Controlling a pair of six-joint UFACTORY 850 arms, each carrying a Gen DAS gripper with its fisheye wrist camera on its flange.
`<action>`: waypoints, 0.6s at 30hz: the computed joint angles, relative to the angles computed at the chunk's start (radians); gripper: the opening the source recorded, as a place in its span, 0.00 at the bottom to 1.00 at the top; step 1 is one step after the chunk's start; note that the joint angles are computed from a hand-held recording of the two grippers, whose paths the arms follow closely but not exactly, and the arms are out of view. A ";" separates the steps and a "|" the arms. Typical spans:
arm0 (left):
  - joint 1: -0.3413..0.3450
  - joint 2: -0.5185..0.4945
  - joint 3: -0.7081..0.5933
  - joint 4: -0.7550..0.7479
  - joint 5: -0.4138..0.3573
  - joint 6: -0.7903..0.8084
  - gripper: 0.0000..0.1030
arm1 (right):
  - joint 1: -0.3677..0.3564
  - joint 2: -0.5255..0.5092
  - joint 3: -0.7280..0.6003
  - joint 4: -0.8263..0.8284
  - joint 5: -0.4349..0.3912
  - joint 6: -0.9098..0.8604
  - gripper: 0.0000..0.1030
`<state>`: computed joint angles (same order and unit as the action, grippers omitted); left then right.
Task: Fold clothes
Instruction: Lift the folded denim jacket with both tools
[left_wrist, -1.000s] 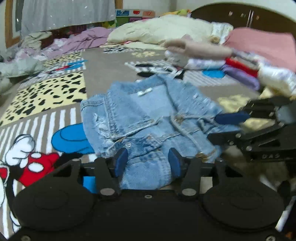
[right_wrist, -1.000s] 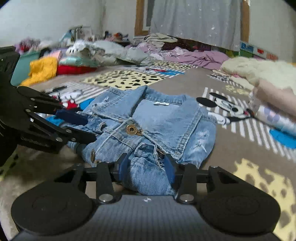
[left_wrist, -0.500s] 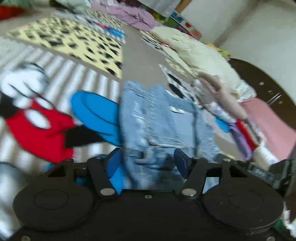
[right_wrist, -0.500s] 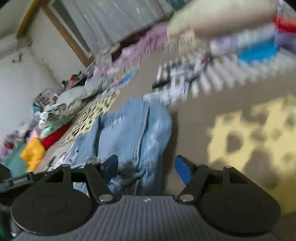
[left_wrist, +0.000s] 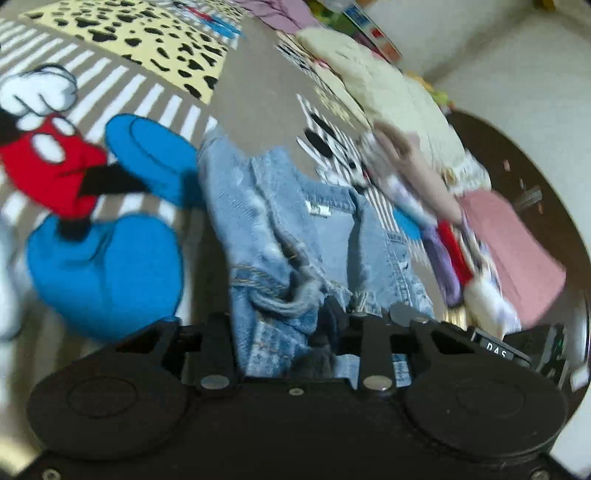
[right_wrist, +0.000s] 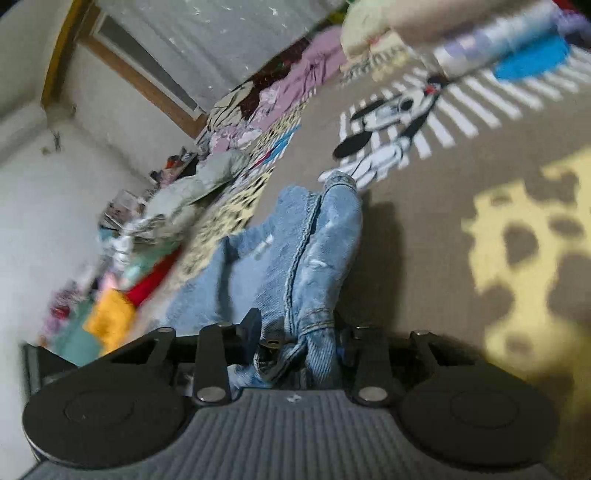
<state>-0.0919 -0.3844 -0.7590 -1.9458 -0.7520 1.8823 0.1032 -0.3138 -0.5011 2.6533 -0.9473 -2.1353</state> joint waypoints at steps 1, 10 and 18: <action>0.000 0.022 0.024 -0.025 0.024 0.060 0.62 | 0.011 0.041 0.028 -0.010 0.041 -0.016 0.41; -0.002 -0.034 0.001 -0.167 0.030 0.122 0.64 | 0.064 0.066 0.099 0.235 0.036 -0.185 0.70; -0.036 -0.066 -0.010 -0.179 -0.049 0.133 0.24 | 0.089 -0.039 0.029 0.238 -0.029 -0.225 0.38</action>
<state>-0.1277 -0.4502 -0.7690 -2.1251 -0.8008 2.0150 0.1918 -0.3530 -0.4724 2.8918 -0.9761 -2.3606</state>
